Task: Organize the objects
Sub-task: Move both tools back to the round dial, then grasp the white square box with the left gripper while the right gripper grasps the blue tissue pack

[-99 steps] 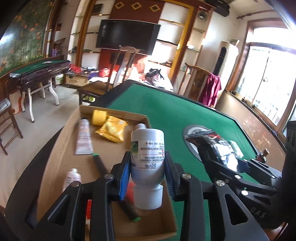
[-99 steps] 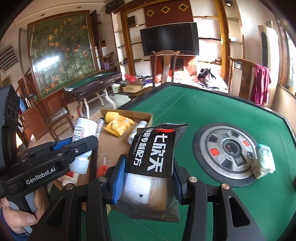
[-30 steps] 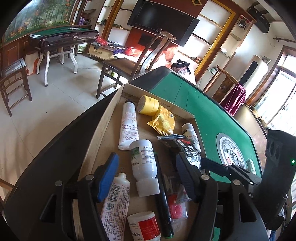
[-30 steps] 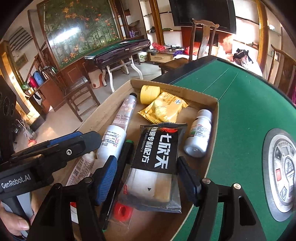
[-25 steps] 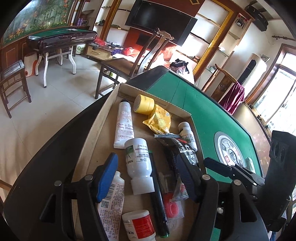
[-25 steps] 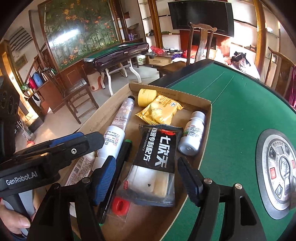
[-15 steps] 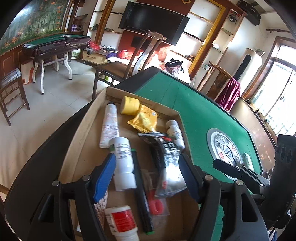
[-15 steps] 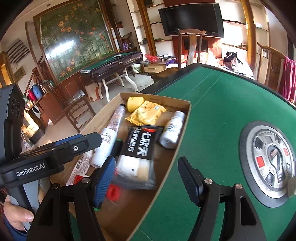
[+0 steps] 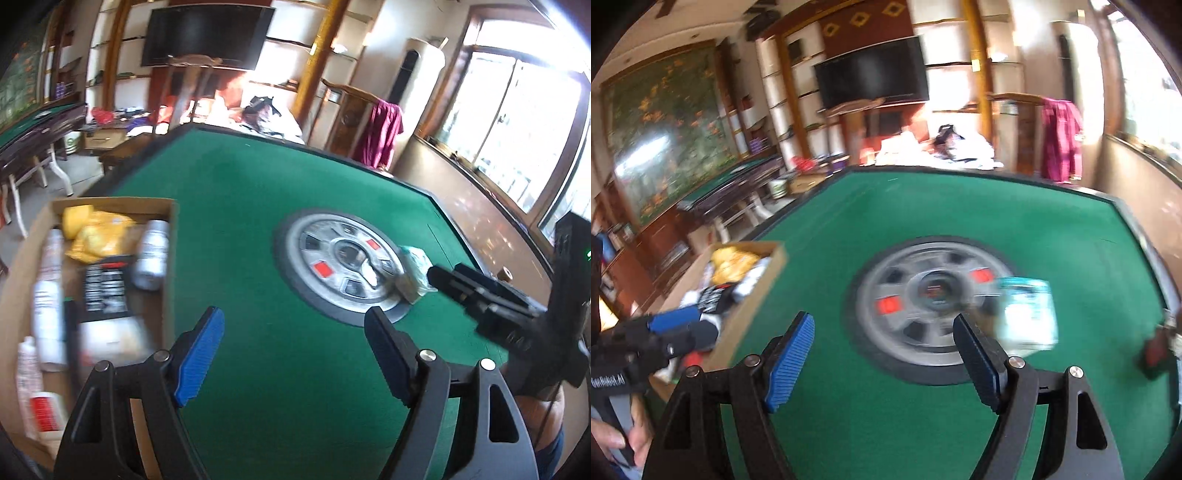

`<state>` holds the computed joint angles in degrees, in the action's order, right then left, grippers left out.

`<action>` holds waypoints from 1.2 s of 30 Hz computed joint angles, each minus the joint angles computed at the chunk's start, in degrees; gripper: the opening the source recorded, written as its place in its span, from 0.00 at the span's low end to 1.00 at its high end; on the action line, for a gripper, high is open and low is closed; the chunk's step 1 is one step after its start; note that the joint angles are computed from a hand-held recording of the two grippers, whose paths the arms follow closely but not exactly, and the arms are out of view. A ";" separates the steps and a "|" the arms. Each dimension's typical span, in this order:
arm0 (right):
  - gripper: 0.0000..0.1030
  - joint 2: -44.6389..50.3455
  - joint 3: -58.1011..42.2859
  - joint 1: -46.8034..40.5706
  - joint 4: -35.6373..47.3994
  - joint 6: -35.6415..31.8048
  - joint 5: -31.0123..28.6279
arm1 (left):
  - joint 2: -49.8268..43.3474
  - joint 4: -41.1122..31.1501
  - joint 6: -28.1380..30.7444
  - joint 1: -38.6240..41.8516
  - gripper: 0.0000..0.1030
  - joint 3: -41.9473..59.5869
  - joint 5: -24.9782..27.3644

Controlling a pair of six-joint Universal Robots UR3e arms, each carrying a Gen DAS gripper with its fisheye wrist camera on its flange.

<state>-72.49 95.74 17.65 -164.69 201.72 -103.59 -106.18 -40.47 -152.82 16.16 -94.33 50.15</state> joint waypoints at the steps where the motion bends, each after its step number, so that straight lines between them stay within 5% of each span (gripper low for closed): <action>1: 0.81 -2.39 3.42 -2.18 -1.18 0.64 0.60 | -2.12 1.48 -2.20 -2.68 0.75 1.46 1.74; 7: 0.83 -5.77 9.95 -11.70 -0.89 0.88 3.53 | -15.70 6.00 -10.63 -13.84 0.75 11.54 8.89; 10: 0.83 -3.88 8.46 -12.79 0.13 0.33 4.79 | -16.87 10.20 -7.53 -15.42 0.75 9.76 12.37; 20: 0.83 8.08 -6.87 -11.22 10.25 -4.58 -0.29 | -16.01 8.26 -7.20 -12.86 0.75 9.35 8.95; 22: 0.77 8.81 -7.03 -11.17 10.16 -4.10 -1.00 | -16.10 8.10 -7.11 -13.03 0.75 9.52 9.05; 23: 0.60 8.58 -6.65 -11.62 10.36 -3.85 -0.26 | -16.18 8.09 -7.08 -13.19 0.75 9.62 9.25; 24: 0.54 7.69 -5.04 -12.39 8.96 -3.77 1.50 | -16.15 7.93 -6.90 -13.27 0.75 9.61 9.26; 36: 0.50 -9.58 13.64 -14.97 -0.07 -1.86 5.42 | -15.53 0.01 -2.71 -14.20 0.76 12.05 4.72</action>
<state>-82.08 109.38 2.69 -164.76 199.87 -98.17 -121.70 -40.46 -155.53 1.95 -82.28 54.87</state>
